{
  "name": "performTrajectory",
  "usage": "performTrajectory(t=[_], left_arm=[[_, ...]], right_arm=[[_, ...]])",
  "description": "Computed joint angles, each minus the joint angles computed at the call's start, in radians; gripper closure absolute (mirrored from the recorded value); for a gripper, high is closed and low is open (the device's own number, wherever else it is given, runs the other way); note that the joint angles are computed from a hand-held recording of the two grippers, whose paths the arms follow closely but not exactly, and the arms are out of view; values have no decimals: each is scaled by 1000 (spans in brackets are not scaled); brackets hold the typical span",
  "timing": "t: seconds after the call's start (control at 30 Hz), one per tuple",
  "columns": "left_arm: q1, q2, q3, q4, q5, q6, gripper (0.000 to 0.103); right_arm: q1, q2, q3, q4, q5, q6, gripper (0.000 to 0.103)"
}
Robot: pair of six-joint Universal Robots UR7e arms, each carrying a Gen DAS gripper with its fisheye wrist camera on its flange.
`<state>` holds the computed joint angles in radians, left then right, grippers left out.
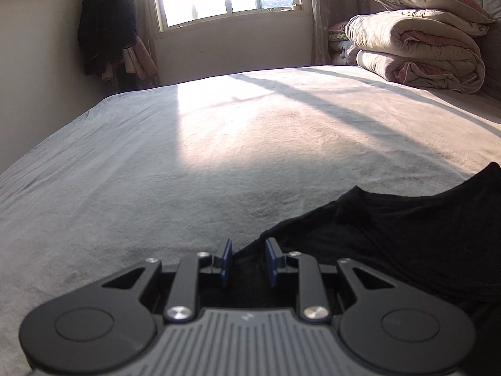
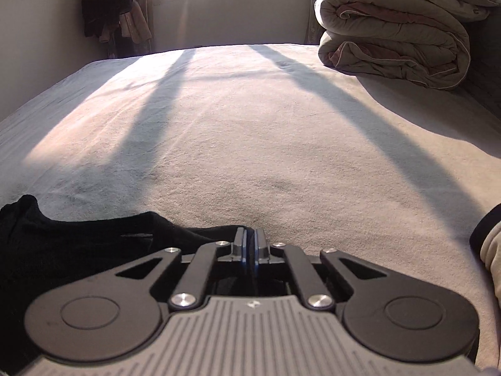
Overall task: Fold clothes
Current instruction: 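Spread the black T-shirt flat on the bed and open both tools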
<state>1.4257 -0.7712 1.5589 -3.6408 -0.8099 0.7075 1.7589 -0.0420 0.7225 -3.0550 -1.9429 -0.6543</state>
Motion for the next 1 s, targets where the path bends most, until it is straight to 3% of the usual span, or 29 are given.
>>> performTrajectory(t=[0.1,0.13,0.17,0.23,0.27,0.43,0.53,0.67,0.83,0.9,1.0], left_arm=[[-2,-8,7,3,2,-16,78],[-7,-12,17,-8,7,-20,75],[-12,-17,26,-20,12,-24,71],[-22,-26,44,-44,22,-32,56],[-28,-41,68,-48,16,-49,49],[-58,-134,218,-32,-54,-155,46],[-69,-194,327,8,-148,-213,44],[-83,-243,458,22,-260,-201,35],[-123,-285,585,32,-188,-172,31],[-139,-311,634,42,-150,-183,30],[-171,-354,715,31,-94,-202,28]], right_arm=[[6,9,-3,-17,-18,-25,96],[6,-1,9,-8,-16,-7,86],[7,-14,23,2,-14,16,83],[8,-58,90,-26,-4,46,58],[7,-85,133,-48,7,53,54],[3,-230,378,-116,43,57,53],[3,-315,531,-124,77,59,53],[9,-383,699,-158,106,11,50],[16,-438,855,-194,74,-48,48],[12,-468,926,-238,74,-61,43],[6,-525,1017,-273,66,-26,42]])
